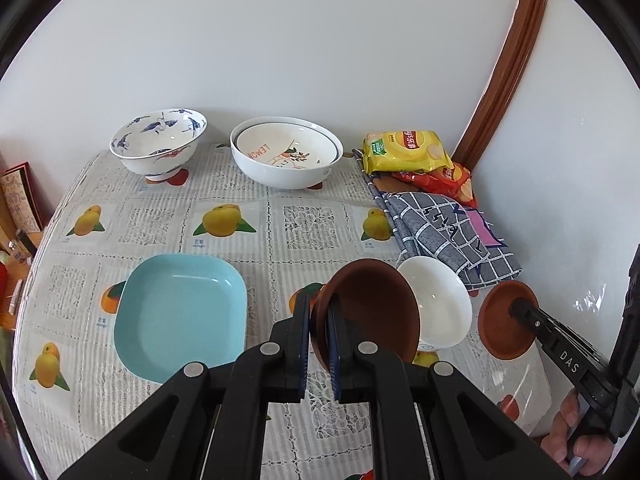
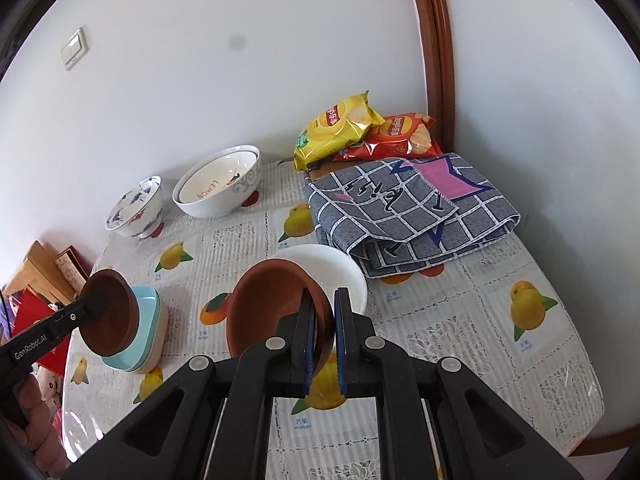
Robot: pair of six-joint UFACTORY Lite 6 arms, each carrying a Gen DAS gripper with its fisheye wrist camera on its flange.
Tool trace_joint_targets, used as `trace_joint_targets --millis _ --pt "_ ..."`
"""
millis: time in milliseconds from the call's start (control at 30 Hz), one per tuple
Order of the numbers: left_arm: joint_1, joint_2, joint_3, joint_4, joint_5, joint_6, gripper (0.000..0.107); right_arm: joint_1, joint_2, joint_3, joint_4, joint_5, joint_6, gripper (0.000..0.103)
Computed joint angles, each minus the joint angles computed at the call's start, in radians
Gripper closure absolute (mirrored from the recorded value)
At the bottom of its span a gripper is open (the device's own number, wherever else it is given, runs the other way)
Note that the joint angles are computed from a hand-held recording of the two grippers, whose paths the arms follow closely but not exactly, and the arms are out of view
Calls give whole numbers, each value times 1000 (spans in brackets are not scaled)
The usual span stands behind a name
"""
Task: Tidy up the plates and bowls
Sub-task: 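Carry the right tool's brown dish over the white bowl while the left tool holds its dish, then lower the brown dish into the white bowl and open the right tool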
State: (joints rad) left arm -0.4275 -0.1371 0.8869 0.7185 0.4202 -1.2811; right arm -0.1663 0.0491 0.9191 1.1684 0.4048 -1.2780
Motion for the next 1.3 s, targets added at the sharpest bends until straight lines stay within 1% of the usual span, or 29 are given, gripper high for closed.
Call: trace_joint_targets --millis 200,600,967,1167,1300 --pt "37 29 -4 -20 -38 30 98 61 100 60 -2 -74 1 94" --pt "102 133 18 -41 -106 53 98 132 290 166 1 -147 11 94" --pt "143 227 51 -93 -163 117 98 177 423 264 -91 -197 106 93" --pt "155 267 69 -125 -179 151 98 195 474 306 -150 -205 169 93" --pt "166 281 74 -155 -190 185 98 208 496 325 -223 -216 237 93"
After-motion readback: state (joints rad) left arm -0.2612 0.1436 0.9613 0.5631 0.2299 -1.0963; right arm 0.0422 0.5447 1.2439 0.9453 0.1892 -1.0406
